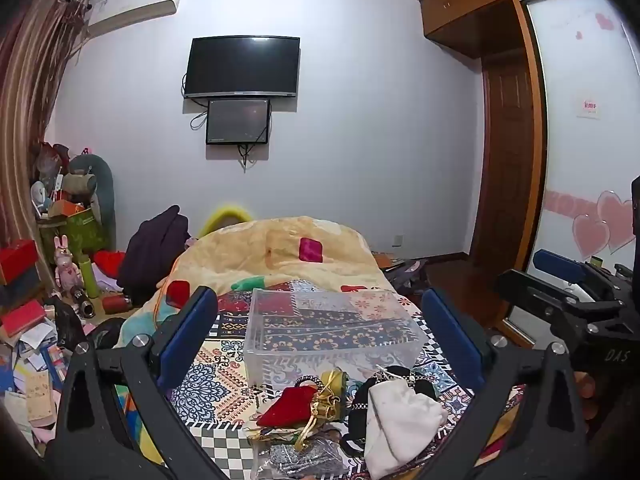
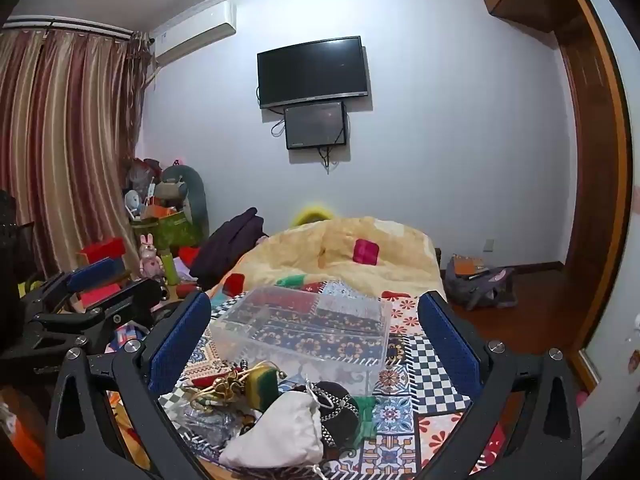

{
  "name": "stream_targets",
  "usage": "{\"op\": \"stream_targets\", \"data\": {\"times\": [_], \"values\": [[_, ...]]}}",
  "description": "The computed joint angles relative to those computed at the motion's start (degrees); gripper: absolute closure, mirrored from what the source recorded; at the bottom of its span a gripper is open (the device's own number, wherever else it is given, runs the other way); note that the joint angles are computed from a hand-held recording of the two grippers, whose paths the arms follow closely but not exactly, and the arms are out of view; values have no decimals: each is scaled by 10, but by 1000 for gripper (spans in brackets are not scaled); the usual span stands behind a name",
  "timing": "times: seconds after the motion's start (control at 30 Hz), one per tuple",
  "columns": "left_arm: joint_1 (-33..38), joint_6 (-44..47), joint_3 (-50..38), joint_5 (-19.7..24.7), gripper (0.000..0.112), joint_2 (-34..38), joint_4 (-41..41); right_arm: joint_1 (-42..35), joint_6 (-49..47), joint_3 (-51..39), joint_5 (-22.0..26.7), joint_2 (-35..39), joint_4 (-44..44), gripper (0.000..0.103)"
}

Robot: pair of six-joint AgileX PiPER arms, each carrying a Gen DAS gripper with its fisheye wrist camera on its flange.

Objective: Organize soft objects

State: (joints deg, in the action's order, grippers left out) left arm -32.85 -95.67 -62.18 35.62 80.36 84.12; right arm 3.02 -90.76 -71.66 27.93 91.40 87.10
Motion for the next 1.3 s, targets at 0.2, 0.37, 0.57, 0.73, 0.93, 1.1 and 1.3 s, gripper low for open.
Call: {"op": "stream_targets", "data": {"times": [0.2, 0.37, 0.57, 0.73, 0.93, 1.1, 1.3], "values": [[1, -2, 1, -3, 9, -1, -6, 2, -38, 14, -4, -7, 35, 0], [2, -9, -9, -6, 9, 18, 0, -2, 6, 2, 0, -8, -3, 0], [3, 0, -6, -9, 9, 10, -8, -6, 18, -1, 6, -9, -12, 0], [4, -1, -5, -11, 9, 9, -7, 1, 14, 7, -2, -18, -7, 0], [2, 2, -4, -11, 9, 7, -10, 1, 8, 5, 4, -13, -1, 0], [-4, 2, -5, -7, 9, 11, -9, -1, 12, 4, 9, -10, -2, 0], [-9, 0, -9, -1, 9, 16, -6, 3, -1, 10, 3, -13, 11, 0]]}}
